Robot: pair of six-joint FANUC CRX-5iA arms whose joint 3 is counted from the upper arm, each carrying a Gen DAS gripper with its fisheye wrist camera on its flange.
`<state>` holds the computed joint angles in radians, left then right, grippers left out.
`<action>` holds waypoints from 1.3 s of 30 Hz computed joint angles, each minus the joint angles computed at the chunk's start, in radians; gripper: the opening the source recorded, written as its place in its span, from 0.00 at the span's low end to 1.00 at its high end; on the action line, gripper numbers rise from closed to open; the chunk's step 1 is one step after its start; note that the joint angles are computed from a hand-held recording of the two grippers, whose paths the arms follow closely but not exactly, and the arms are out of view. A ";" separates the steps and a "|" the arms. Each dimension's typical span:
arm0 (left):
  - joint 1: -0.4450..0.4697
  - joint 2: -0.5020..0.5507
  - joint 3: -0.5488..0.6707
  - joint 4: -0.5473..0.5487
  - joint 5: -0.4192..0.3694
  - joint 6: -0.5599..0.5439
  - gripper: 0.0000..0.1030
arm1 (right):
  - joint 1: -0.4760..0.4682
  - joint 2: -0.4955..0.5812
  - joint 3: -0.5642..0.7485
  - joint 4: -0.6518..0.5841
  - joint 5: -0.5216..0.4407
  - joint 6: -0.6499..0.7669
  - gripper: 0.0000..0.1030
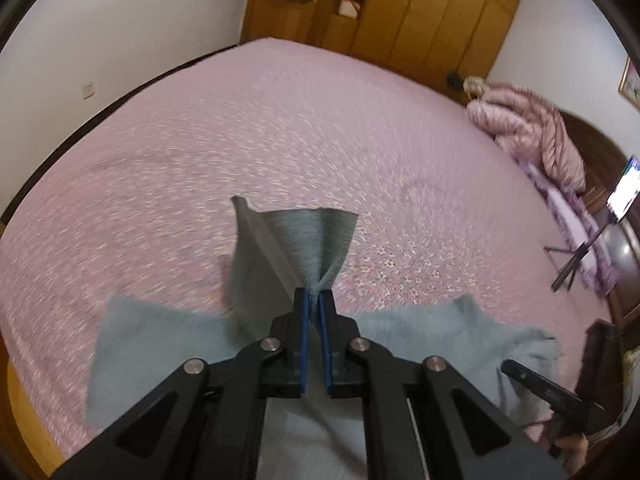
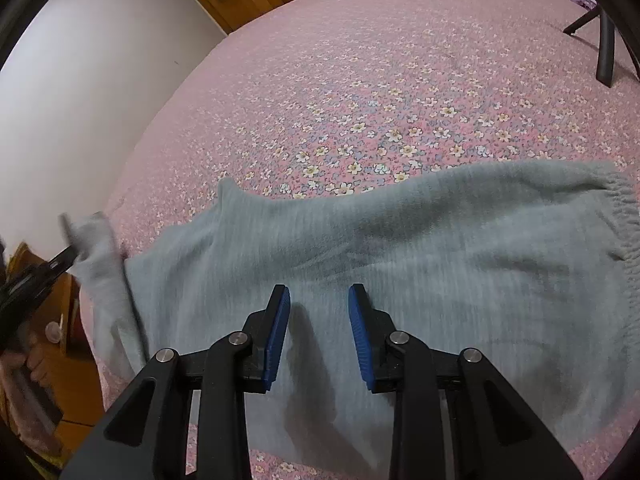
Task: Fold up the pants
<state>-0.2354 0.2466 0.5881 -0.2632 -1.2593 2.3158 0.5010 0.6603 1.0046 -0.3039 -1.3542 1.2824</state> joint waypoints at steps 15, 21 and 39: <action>0.096 -0.356 -0.491 -0.017 -0.018 0.221 0.04 | 0.075 0.027 0.062 0.061 -0.075 0.051 0.31; 0.150 -0.442 -0.610 0.051 0.053 0.234 0.05 | 0.093 0.032 0.056 0.091 -0.067 0.043 0.31; 0.201 -0.483 -0.716 0.133 0.201 0.248 0.33 | 0.108 -0.060 -0.120 0.120 0.036 0.071 0.31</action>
